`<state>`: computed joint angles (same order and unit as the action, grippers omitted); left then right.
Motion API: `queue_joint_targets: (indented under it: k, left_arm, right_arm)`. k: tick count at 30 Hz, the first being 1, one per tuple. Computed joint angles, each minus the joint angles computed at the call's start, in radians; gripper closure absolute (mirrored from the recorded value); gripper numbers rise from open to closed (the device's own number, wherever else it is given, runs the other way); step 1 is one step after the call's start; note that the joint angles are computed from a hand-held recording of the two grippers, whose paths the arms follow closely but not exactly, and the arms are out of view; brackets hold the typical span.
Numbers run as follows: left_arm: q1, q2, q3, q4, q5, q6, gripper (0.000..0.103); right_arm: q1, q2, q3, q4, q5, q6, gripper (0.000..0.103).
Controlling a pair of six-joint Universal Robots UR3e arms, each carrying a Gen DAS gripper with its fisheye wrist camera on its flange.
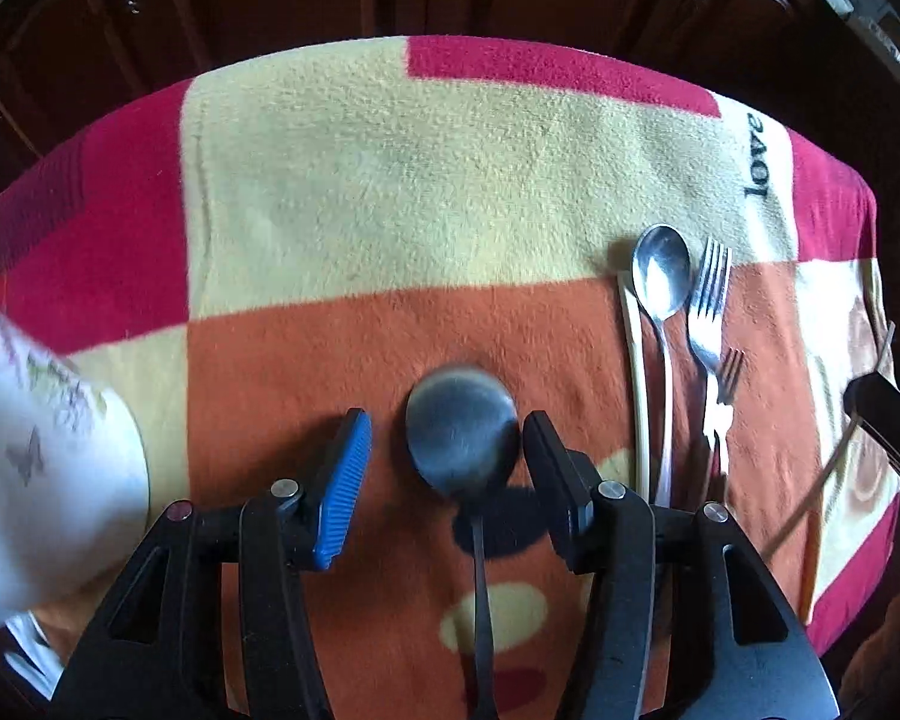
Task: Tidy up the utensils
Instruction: 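Close the right tool on a chopstick while the left tool grasps a steel spoon, then lift the steel spoon and chopstick and carry them toward the cup with both tools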
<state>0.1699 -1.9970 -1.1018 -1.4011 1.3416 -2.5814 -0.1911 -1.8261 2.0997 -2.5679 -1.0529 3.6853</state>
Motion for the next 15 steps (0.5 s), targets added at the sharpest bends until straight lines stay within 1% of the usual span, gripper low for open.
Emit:
queue_joint_targets:
  k: [3, 5, 6, 8, 10, 11, 15]
  left_arm:
    - [-0.026, -0.027, 0.038, -0.006, 0.038, -0.005, 0.051]
    - [-0.054, -0.027, 0.022, 0.033, 0.065, -0.016, 0.057]
    - [-0.056, -0.023, 0.015, 0.043, 0.065, -0.013, 0.066]
    - [-0.073, -0.034, 0.036, 0.029, 0.068, -0.041, 0.065]
    - [-0.051, -0.036, 0.061, 0.004, 0.045, -0.038, 0.066]
    - [-0.031, -0.011, 0.042, 0.004, 0.031, -0.022, 0.066]
    - [0.061, 0.145, -0.122, 0.076, -0.07, 0.01, 0.066]
  right_arm:
    - [-0.006, -0.006, 0.008, 0.003, 0.005, -0.003, 0.096]
    - [-0.006, -0.004, 0.008, 0.004, 0.005, -0.005, 0.096]
    - [-0.005, -0.003, 0.007, 0.003, 0.005, -0.004, 0.096]
    - [-0.002, 0.0, -0.003, 0.011, 0.004, -0.004, 0.096]
    - [0.002, -0.005, -0.015, 0.019, 0.004, -0.005, 0.096]
    - [0.009, -0.011, -0.025, 0.025, -0.003, -0.007, 0.096]
    - [0.074, -0.029, -0.091, 0.047, -0.088, 0.005, 0.097]
